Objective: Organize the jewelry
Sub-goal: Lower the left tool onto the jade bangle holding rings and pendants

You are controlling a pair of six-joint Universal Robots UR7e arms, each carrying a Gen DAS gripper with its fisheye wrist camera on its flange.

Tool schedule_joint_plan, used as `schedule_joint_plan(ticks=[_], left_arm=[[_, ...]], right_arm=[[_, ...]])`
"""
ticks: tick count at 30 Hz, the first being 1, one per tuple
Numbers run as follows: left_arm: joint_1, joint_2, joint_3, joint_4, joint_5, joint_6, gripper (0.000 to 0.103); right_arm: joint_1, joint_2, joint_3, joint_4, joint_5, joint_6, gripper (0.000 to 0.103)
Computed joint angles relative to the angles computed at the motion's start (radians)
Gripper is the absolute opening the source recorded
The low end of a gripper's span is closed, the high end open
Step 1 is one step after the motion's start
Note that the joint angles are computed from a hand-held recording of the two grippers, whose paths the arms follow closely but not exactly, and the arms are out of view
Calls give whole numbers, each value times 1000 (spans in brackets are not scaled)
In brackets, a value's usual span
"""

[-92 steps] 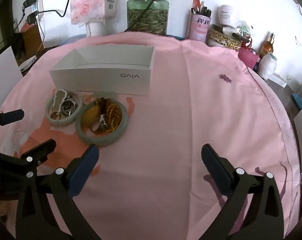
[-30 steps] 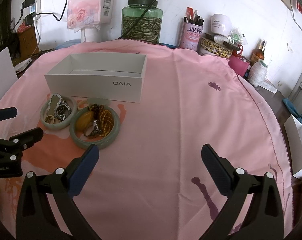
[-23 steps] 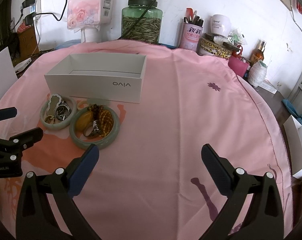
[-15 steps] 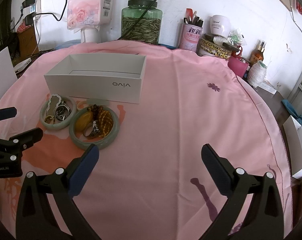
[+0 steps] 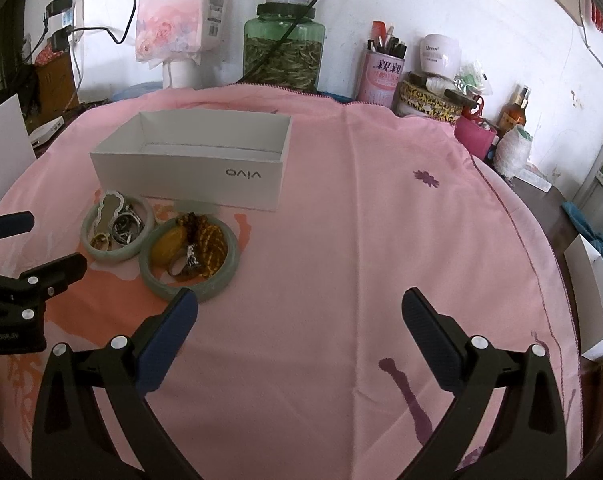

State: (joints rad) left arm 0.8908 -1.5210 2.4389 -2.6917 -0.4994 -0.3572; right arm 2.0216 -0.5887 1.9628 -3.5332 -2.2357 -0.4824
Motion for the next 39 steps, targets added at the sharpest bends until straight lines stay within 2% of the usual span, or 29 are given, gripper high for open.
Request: schedule_joint_plan(ticks=[9,12,19,23,28,30,36,39], left_arm=[[-12,9,17,-79,10,44,98],[-8,25,14,-118,-14,84,98],[49,96,-67,-51,-78,112,98],[100,139,-121,-84,-122,134,98],[133,123,-131,-76,-173,123,97],[129,123,-127,-81,-166,129,97],[124,112,-117,-90,-162,131,87],[122,103,-111,-105,-169,142,75]], right_arm=[[-4,-11,10,-23,28,4,97],[-5,-16,11,-17,39,13,97],[-13,-26,15,-16,49,30,97],[-22,-37,17,2,64,47,97],[-28,-38,14,19,69,62,97],[-27,-34,10,24,66,63,97],[-15,-1,-2,-44,38,3,97],[-11,16,-10,-51,29,-32,97]])
